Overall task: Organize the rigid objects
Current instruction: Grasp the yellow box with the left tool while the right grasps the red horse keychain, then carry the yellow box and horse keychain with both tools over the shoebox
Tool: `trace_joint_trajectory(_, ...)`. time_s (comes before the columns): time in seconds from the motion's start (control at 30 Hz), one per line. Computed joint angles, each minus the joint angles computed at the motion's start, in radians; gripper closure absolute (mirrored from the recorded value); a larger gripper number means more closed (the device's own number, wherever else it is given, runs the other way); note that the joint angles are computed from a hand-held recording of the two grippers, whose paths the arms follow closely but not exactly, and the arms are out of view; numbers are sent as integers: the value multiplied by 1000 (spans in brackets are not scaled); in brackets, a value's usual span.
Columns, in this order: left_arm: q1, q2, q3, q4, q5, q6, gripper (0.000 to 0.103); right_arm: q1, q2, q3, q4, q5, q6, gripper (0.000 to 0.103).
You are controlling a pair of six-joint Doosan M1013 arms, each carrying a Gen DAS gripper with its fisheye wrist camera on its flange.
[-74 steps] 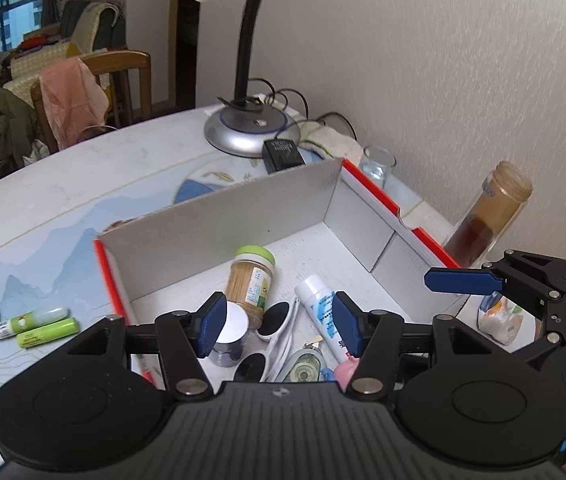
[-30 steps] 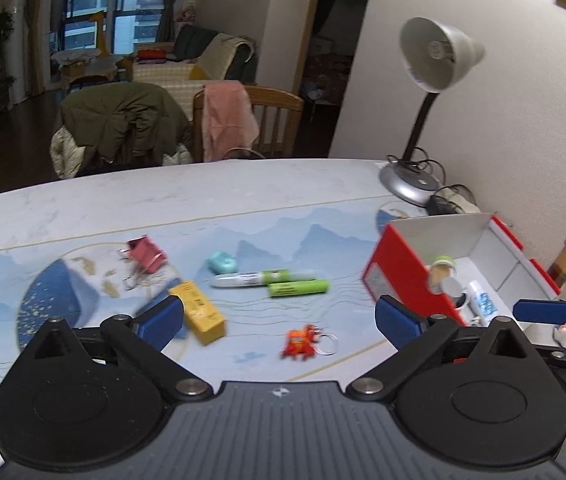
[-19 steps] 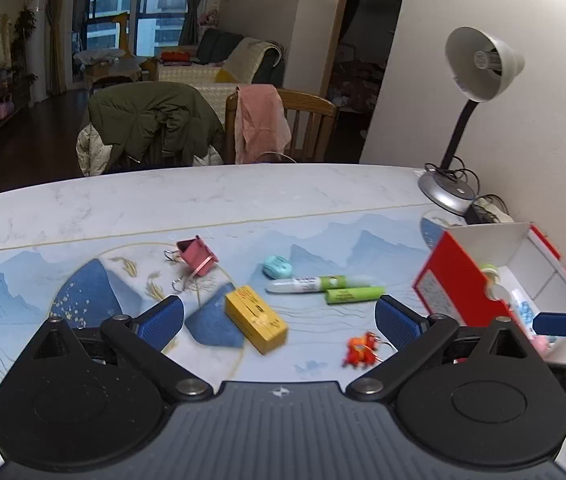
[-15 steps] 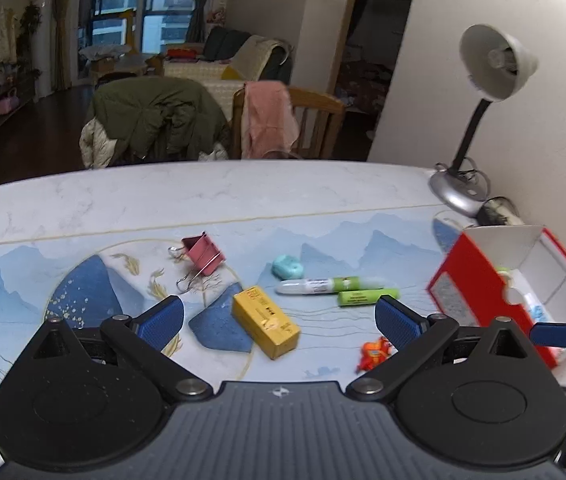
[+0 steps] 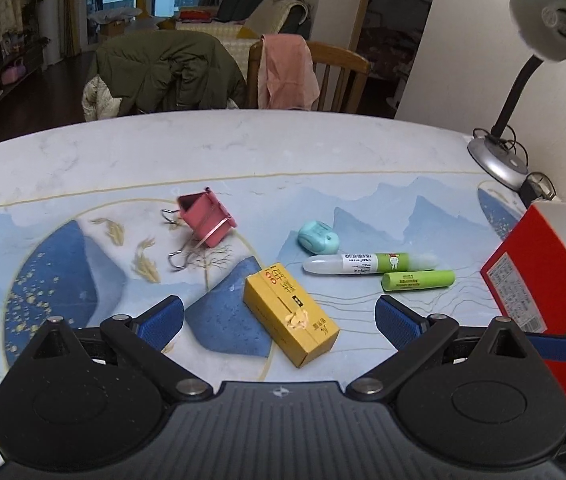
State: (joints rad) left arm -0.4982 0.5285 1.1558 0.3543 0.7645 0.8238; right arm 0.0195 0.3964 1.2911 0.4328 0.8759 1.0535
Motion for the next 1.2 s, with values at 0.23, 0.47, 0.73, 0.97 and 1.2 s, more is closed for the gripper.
trace_joint_trajectory(0.23, 9, 51, -51, -37, 48, 15, 0, 11, 50, -42, -28, 30, -10, 23)
trace_joint_trajectory(0.47, 16, 76, -72, -59, 61, 35, 1, 13, 81, -72, -31, 61, -35, 28)
trace_joint_trajectory(0.73, 19, 89, -81, -76, 63, 65, 10, 13, 94, -79, -49, 69, -31, 29)
trace_joint_trajectory(0.97, 16, 86, -72, -67, 42, 85, 27, 16, 94, -76, -62, 55, -34, 33)
trace_joint_trajectory(1.2, 15, 78, -62, -72, 27, 106, 63, 17, 87, -67, -72, 48, -42, 45)
